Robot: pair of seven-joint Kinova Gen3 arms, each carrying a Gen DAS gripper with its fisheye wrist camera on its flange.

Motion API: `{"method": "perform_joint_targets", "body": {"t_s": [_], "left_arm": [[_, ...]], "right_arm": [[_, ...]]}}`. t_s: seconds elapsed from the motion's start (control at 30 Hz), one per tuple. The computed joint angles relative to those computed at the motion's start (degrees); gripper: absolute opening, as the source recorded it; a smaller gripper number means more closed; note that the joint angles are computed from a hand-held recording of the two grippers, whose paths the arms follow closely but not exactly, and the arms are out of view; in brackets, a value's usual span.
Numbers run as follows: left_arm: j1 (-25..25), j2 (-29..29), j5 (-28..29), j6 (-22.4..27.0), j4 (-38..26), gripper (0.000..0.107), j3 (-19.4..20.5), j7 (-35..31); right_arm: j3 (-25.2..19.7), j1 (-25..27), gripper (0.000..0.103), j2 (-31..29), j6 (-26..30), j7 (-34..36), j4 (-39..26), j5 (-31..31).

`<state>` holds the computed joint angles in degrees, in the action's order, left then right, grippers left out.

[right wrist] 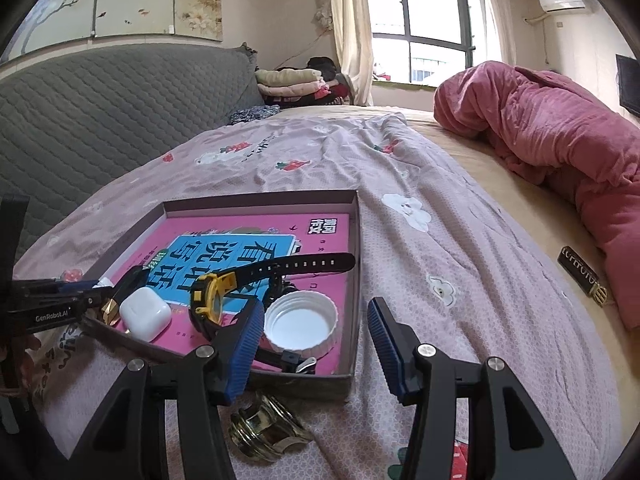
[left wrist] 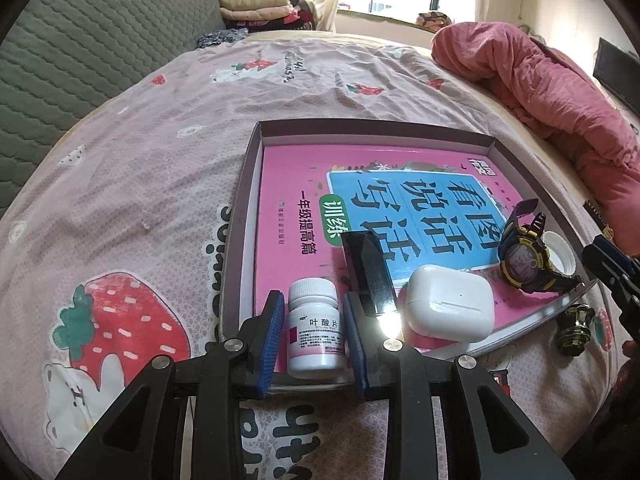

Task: Organize rigid objects
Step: 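Lower the bottle into the tray and open the left tool while the right tool releases the cap there, then move the left tool to the red lighter while the right tool moves to the brass doorknob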

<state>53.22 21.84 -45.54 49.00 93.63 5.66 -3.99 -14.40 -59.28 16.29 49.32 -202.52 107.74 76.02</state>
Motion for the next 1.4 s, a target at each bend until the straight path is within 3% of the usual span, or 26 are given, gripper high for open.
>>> {"method": "perform_joint_targets", "body": {"t_s": [0.47, 0.6, 0.7, 1.2, 1.27, 1.4], "left_arm": [[-0.63, -2.81, -0.57, -3.85, 3.36, 0.042, 0.43, 3.94], [-0.44, -2.99, -1.11, -3.06, 3.24, 0.046, 1.03, 3.98], [-0.02, -3.54, -2.06, -2.61, 3.51, 0.057, 1.17, 4.91], [0.49, -5.97, -4.72, 2.41, 3.05, 0.059, 4.19, 7.69], [0.8, -5.94, -5.06, 3.44, 2.52, 0.065, 4.57, 7.49], [1.17, -6.16, -5.14, 4.24, 1.84, 0.066, 5.17, 7.52]], "right_arm": [[-0.4, -0.67, 0.054, -0.29, 1.83, -0.24, -0.07, 0.15], [-0.6, -0.81, 0.054, -0.56, 2.27, -0.56, 0.2, 0.28], [-0.79, -0.89, 0.054, -0.75, 2.54, -0.68, 0.27, 0.26], [-2.22, -2.17, 0.054, -2.19, 4.3, -0.68, 0.68, -0.24], [-2.48, -2.28, 0.055, -2.66, 4.46, -0.99, 0.95, -0.22], [-3.07, -2.4, 0.059, -3.44, 4.93, -1.35, 1.37, -0.62]]}}
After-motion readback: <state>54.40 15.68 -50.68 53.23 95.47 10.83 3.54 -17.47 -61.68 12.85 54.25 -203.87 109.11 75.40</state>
